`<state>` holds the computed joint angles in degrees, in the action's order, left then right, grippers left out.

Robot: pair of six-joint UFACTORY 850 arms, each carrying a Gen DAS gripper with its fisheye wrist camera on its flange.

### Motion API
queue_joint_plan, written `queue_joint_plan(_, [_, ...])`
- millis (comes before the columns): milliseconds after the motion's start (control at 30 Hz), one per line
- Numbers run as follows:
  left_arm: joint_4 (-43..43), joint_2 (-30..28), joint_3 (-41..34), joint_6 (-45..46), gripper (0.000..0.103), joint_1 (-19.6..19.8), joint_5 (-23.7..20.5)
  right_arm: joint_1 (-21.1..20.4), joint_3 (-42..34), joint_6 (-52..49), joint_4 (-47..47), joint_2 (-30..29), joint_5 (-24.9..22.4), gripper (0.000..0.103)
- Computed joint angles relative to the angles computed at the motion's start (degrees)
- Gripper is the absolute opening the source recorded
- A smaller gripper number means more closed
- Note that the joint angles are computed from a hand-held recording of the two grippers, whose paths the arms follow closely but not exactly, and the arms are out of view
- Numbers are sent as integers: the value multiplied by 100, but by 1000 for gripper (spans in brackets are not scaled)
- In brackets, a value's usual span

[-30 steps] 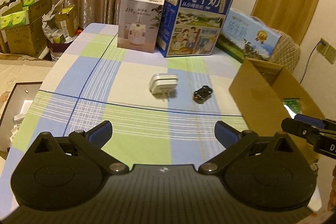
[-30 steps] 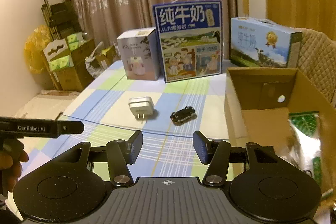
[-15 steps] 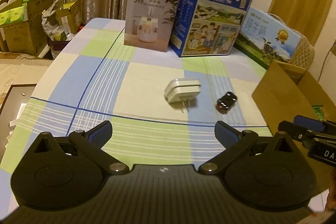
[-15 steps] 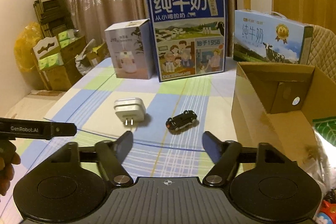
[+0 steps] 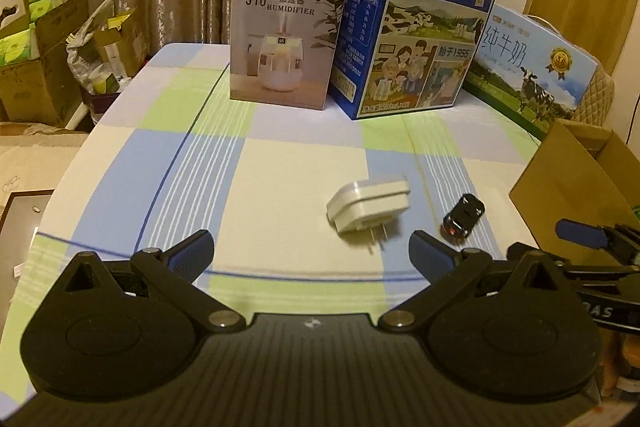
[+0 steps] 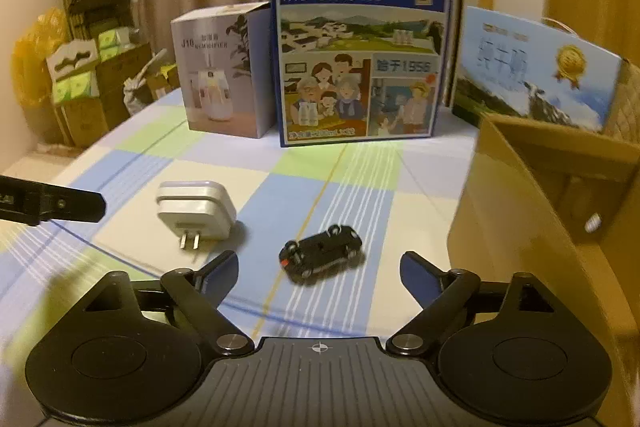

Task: Organize objects
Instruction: 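Move both tools back toward the white plug and black toy car, then close the right gripper on the black toy car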

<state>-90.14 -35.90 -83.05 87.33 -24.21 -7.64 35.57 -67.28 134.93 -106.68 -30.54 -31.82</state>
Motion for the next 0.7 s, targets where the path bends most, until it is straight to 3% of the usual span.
queue_joint_plan(167, [1284,-230,-258,-1345,102,24,61,-156,-409,-893,167,-447,143,86])
queue_joint_plan(300, [1499,-249,-264,-1659,102,68,-25,-212,-632,-1389,137,-765,57,86])
queue_joint_plan(600, [1997,-336,-345,-2166,102,50,-94,-426,-638,-491,-821,-951,102,86])
queue_joint_plan(667, [1818,-344,-354,-2010,102,49,-86,-452,-642,-344,-994,-957,145,83])
queue_joint_plan(700, [1677,-345,-356,-1898,102,50,-86,-477,-628,-155,-1160,-947,218,77])
